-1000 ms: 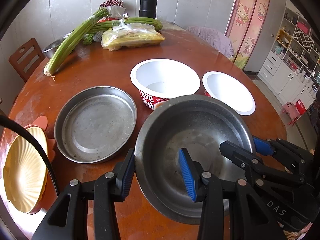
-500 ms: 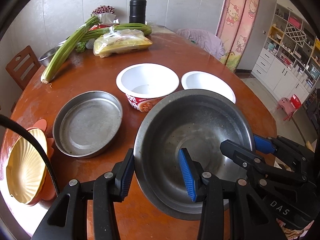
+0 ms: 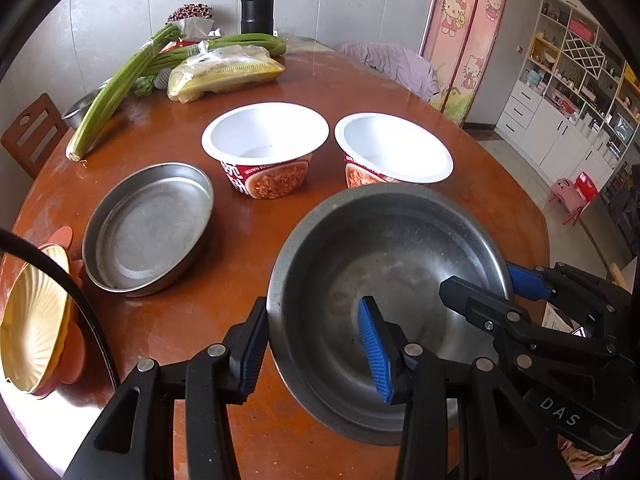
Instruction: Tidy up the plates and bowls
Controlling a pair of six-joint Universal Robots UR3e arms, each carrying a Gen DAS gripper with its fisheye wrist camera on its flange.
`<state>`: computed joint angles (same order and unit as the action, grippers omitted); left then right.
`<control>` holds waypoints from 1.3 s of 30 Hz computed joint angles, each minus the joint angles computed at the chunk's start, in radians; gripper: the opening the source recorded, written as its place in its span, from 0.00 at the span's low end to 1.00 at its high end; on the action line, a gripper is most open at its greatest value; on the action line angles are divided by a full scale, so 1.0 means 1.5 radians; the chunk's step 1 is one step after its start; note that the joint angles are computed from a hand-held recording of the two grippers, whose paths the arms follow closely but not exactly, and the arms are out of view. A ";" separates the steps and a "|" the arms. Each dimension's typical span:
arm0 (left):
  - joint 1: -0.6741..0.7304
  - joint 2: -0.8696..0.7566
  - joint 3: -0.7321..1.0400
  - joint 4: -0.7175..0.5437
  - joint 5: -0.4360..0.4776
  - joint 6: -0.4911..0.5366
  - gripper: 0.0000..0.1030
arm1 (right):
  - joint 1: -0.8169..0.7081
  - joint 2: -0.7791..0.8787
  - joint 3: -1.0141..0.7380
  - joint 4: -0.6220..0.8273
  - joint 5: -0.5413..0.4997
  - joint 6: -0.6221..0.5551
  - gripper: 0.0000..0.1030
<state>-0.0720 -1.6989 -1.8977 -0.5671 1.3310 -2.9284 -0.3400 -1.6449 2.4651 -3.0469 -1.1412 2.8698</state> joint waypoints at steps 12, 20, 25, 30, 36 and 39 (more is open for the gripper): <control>-0.014 -0.007 -0.004 0.006 0.003 0.007 0.43 | -0.015 0.009 -0.016 0.046 0.001 -0.015 0.43; -0.009 -0.003 -0.011 0.012 -0.009 0.017 0.44 | -0.020 0.009 -0.021 0.058 0.010 -0.011 0.47; 0.001 0.006 -0.020 0.015 -0.016 0.022 0.46 | -0.011 -0.003 -0.011 0.009 -0.022 0.010 0.49; 0.035 0.033 -0.033 0.013 -0.039 0.031 0.48 | -0.012 -0.041 -0.003 -0.028 -0.011 0.025 0.57; 0.110 0.085 -0.030 -0.013 -0.067 0.052 0.50 | 0.013 -0.065 -0.061 0.029 0.064 0.038 0.66; 0.151 0.093 -0.004 -0.043 -0.080 0.068 0.51 | 0.052 -0.036 -0.118 0.052 0.077 0.067 0.68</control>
<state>0.1551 -1.5601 -1.9044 -0.6318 1.2103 -2.8267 -0.2615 -1.6984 2.2880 -2.9695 -1.0263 2.9704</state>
